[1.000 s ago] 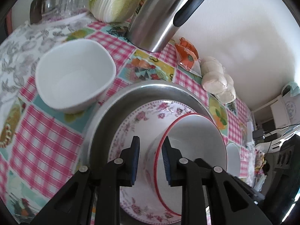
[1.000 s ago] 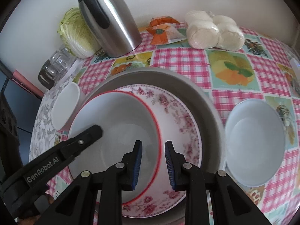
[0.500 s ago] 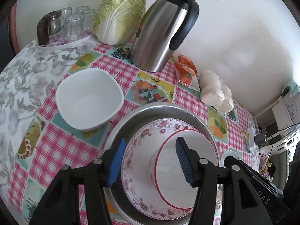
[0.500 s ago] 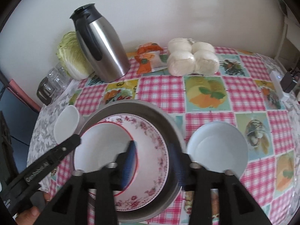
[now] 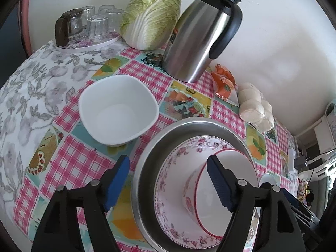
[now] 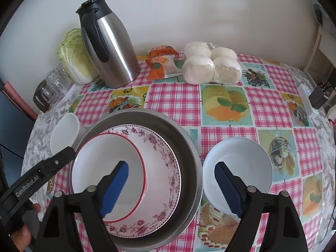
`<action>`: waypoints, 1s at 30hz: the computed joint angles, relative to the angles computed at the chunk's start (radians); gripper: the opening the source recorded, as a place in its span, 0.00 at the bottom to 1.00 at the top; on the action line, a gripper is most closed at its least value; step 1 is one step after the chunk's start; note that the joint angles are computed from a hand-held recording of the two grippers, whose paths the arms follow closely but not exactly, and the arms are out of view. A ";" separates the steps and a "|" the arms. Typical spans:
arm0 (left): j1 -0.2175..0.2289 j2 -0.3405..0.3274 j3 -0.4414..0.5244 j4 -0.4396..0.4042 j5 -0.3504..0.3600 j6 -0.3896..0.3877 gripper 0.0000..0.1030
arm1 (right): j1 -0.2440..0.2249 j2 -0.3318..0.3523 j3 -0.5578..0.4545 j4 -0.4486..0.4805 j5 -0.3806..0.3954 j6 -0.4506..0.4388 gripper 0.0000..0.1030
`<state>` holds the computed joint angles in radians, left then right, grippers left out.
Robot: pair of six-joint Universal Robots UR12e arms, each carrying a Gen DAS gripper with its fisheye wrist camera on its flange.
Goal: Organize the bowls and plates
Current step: 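Open both tools and lift them away from the stacked bowl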
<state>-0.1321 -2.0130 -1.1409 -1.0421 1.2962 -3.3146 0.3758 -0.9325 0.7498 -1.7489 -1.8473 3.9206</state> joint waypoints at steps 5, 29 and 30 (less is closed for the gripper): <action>0.000 -0.002 0.002 -0.004 0.019 -0.007 0.76 | 0.000 0.002 -0.002 0.007 -0.007 0.000 0.96; 0.018 0.011 -0.023 0.117 0.181 -0.062 0.99 | 0.030 0.001 0.025 -0.116 -0.103 -0.006 1.00; 0.020 0.010 -0.022 0.116 0.187 -0.062 0.99 | 0.031 0.000 0.025 -0.122 -0.104 -0.001 1.00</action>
